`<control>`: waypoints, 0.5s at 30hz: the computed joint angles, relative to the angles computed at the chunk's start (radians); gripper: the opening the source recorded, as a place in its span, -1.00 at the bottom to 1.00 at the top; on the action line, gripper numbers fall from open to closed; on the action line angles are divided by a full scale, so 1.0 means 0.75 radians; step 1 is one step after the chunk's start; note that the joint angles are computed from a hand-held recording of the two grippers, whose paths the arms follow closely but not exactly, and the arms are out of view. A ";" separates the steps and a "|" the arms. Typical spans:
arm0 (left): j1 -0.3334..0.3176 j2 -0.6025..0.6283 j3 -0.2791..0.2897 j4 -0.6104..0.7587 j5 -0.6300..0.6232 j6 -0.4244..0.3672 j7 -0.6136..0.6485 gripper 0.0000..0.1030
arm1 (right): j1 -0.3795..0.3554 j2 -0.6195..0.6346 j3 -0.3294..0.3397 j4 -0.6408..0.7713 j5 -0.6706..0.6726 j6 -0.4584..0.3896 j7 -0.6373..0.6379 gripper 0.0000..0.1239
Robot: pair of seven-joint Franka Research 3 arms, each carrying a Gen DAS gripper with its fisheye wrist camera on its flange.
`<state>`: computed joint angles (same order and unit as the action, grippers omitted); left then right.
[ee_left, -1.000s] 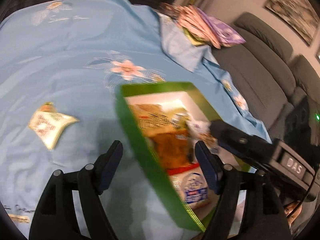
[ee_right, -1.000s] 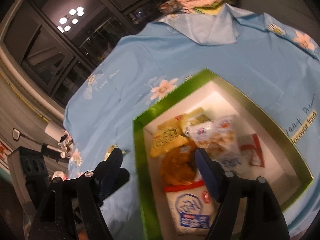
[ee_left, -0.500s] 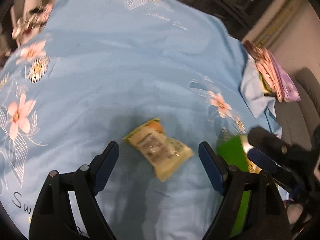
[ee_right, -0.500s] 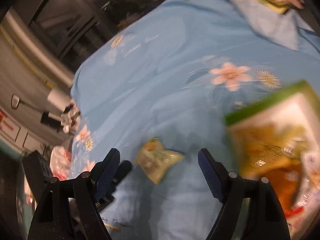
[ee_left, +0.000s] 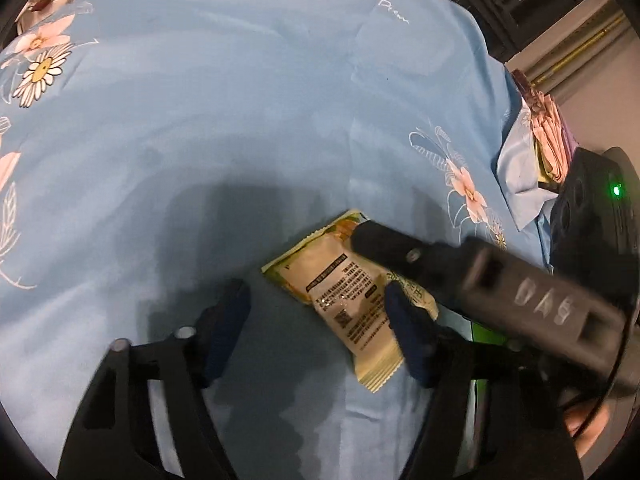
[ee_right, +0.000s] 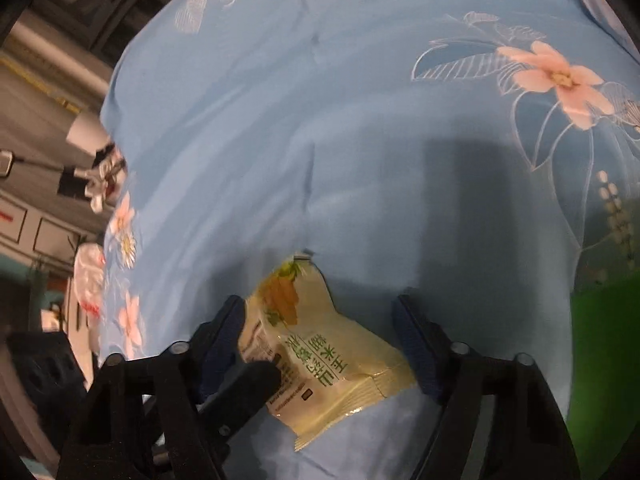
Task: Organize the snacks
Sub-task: 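Move the right gripper to the pale green-yellow bag and grasp it, then carry the pale green-yellow bag over the green box and lower it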
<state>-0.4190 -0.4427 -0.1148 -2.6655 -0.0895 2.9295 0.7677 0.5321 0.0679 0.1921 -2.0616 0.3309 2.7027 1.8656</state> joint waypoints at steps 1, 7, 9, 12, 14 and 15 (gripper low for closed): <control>0.033 -0.003 -0.035 0.002 0.031 -0.012 -0.024 0.15 | 0.007 -0.010 0.000 -0.021 -0.038 0.037 0.007 0.16; -0.145 -0.022 0.087 -0.037 -0.069 0.043 0.112 -0.53 | 0.009 -0.057 0.016 -0.084 0.061 0.054 -0.102 -0.28; -0.145 -0.059 0.067 -0.057 -0.057 0.021 0.104 -0.58 | 0.010 -0.089 0.026 -0.123 0.277 0.058 -0.258 -0.33; -0.122 -0.133 0.003 -0.091 -0.031 -0.035 0.080 -0.61 | 0.037 -0.151 0.030 -0.202 0.464 0.088 -0.395 -0.37; -0.125 -0.207 -0.027 -0.131 -0.025 -0.060 0.045 -0.61 | 0.070 -0.209 0.023 -0.261 0.646 0.096 -0.517 -0.40; -0.129 -0.242 -0.040 -0.152 -0.027 -0.062 0.018 -0.61 | 0.088 -0.234 0.017 -0.284 0.725 0.099 -0.574 -0.40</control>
<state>-0.5160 -0.6243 -0.1450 -2.7796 -0.1097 2.8827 0.7810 0.5978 -0.1076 0.2049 -2.2745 0.8749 2.7770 1.4351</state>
